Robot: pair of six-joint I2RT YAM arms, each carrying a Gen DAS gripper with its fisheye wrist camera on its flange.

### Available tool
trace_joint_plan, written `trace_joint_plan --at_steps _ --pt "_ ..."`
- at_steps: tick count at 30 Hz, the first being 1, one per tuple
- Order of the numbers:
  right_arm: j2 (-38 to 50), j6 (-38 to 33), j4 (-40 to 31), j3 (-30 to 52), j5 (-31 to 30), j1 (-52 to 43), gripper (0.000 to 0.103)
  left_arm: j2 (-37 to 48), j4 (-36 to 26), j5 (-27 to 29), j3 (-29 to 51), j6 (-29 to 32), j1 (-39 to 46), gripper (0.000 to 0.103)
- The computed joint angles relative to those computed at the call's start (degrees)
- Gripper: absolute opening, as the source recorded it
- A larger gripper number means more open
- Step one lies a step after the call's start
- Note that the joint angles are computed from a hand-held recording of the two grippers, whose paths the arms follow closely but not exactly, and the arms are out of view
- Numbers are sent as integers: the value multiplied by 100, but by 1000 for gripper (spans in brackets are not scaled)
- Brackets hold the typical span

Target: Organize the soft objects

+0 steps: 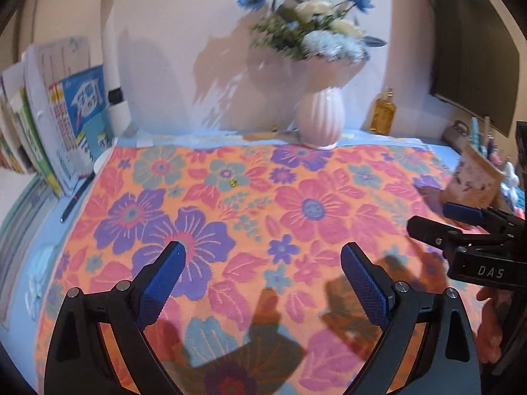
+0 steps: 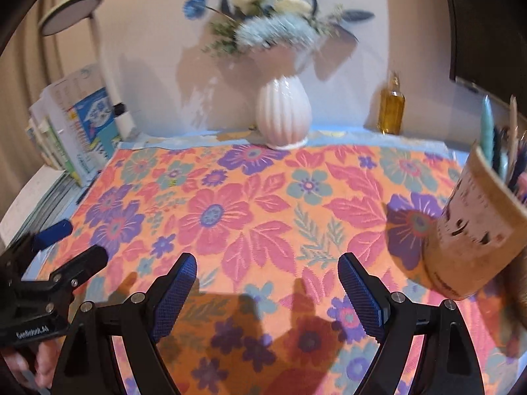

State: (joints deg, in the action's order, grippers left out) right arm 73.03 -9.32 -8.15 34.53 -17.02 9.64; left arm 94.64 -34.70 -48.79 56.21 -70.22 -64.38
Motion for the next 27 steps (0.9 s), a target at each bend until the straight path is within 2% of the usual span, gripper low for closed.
trace_joint_plan --at_steps 6,12,16,22,27 --pt "419 143 958 -257 469 213 87 319 535 143 -161 -383 335 95" --pt "299 196 1511 -620 999 444 87 806 -146 284 369 -598 474 95" --pt "193 227 1693 -750 1121 491 90 875 -307 146 450 -686 422 98" --pt "140 387 1764 -790 1052 351 96 769 -152 162 333 -608 436 98" --pt "103 417 1799 -827 1095 354 96 728 -62 287 270 -576 503 98"
